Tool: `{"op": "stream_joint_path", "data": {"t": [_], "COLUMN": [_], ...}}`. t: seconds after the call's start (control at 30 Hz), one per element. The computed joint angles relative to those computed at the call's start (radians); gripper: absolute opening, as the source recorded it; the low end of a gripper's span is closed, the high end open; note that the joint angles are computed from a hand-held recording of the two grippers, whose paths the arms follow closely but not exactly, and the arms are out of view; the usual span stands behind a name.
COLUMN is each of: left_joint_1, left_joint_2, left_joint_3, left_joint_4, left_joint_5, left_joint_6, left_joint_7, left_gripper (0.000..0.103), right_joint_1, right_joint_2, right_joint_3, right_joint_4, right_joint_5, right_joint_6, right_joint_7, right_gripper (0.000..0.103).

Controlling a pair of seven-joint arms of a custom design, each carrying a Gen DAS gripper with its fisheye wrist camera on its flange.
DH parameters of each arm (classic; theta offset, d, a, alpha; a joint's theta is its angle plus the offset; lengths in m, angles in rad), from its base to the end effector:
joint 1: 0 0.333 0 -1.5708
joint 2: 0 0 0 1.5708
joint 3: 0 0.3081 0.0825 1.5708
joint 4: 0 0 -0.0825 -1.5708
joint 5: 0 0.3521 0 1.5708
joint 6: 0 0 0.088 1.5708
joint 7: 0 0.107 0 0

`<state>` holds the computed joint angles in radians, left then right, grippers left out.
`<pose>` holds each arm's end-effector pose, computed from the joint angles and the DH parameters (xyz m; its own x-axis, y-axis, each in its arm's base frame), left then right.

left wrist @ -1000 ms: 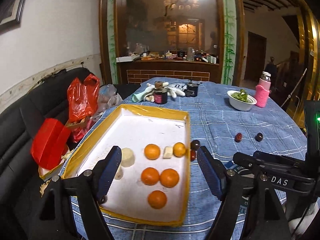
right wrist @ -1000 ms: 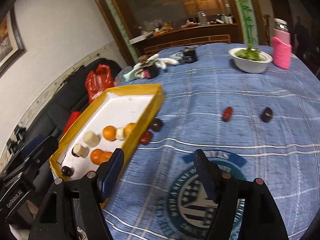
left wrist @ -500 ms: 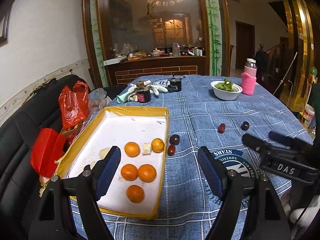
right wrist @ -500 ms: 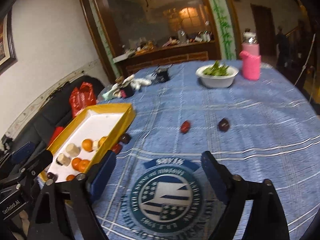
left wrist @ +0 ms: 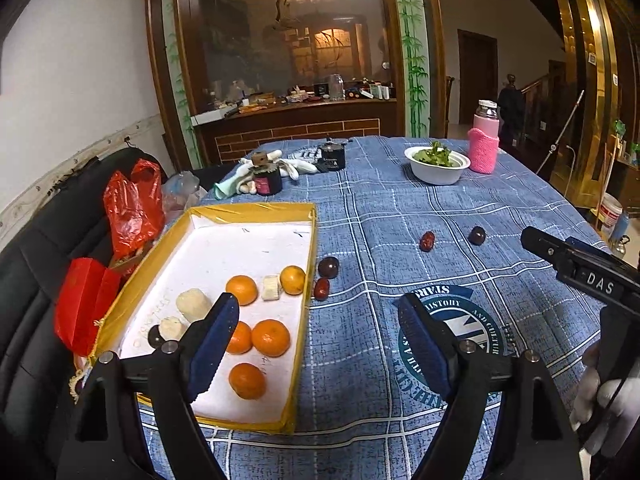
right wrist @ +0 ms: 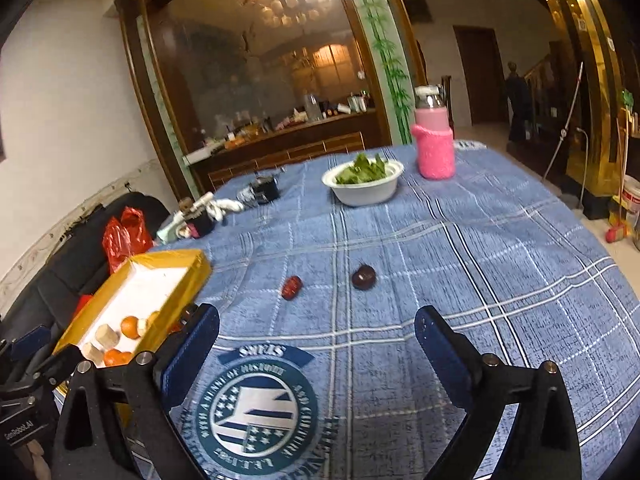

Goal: Organize fruits
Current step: 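Move both open grippers back over the dates and chestnuts on the table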

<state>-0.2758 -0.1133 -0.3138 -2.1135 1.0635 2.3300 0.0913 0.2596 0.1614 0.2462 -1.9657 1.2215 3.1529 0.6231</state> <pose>0.4410 -0.2833 0.5096 0.2789 -0.9554 -0.0970 -0.5882 -0.0901 -0.8037 0.5505 0.2005 0.4773 0.3282 -0.9072 -0.2630 -0.5828 0.0246 -0.8122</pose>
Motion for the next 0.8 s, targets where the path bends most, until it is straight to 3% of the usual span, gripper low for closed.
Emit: {"op": "stream_joint_path", "data": {"t": [0.33, 0.5, 0.63, 0.77, 0.8], "left_joint_1": [0.051, 0.059, 0.060, 0.048, 0.043], "left_joint_2": [0.016, 0.058, 0.105, 0.173, 0.196], "left_joint_3": [0.036, 0.053, 0.074, 0.094, 0.100], "left_joint_4": [-0.033, -0.010, 0.026, 0.104, 0.131], "left_joint_5": [-0.045, -0.035, -0.083, -0.123, -0.136], "left_joint_6": [0.183, 0.273, 0.325, 0.318, 0.318], "left_joint_7": [-0.038, -0.024, 0.042, 0.103, 0.122], "left_gripper": [0.081, 0.081, 0.081, 0.081, 0.081], "right_joint_1": [-0.029, -0.054, -0.023, -0.013, -0.016], "right_joint_2": [0.090, 0.231, 0.366, 0.471, 0.487], "right_joint_3": [-0.129, -0.126, -0.148, -0.146, -0.139], "right_joint_4": [0.075, 0.273, 0.452, 0.602, 0.624], "right_joint_5": [-0.438, -0.615, -0.784, -0.899, -0.913], "right_joint_6": [-0.174, -0.364, -0.446, -0.518, -0.528], "right_joint_7": [0.411, 0.543, 0.679, 0.750, 0.755], "right_gripper": [0.099, 0.077, 0.077, 0.076, 0.071]}}
